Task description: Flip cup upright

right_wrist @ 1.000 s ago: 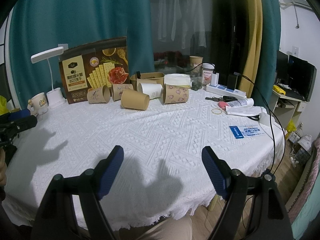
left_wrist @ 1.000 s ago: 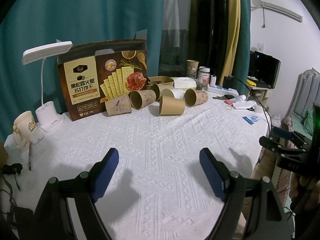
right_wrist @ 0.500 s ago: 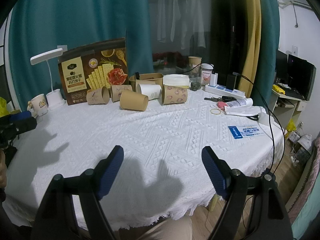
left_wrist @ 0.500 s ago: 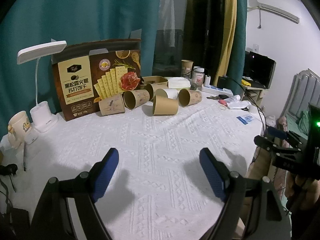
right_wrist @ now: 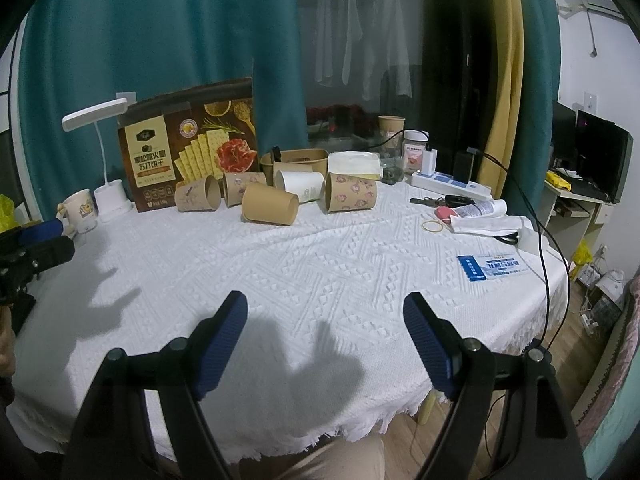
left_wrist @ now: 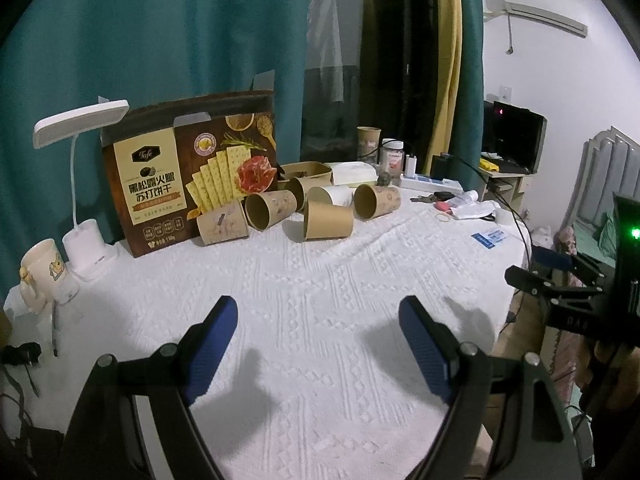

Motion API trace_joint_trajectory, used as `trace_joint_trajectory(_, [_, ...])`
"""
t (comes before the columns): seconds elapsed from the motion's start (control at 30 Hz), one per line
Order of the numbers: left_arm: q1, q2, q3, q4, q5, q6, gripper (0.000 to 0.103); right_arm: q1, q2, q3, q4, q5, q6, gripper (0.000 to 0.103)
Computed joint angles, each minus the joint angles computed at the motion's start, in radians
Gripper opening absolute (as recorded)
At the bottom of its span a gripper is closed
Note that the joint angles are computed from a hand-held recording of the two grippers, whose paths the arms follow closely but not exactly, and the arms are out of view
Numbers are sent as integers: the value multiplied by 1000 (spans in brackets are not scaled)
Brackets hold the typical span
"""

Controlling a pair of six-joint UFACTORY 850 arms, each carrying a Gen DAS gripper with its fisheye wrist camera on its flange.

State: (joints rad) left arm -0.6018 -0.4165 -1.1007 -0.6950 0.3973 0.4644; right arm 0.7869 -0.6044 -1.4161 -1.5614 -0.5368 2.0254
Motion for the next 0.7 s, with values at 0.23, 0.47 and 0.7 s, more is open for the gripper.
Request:
trace_joint_trajectory(0.23, [-1, -2, -3, 8, 0, 3, 83, 1, 0, -8, 13, 0, -17, 78])
trace_joint_trajectory(0.47, [0, -2, -3, 21, 0, -6, 83, 1, 0, -7, 9, 0, -14, 78])
trace_joint_trajectory(0.7, [-4, -3, -5, -1, 4, 18, 83, 1, -1, -8, 8, 0, -14, 78])
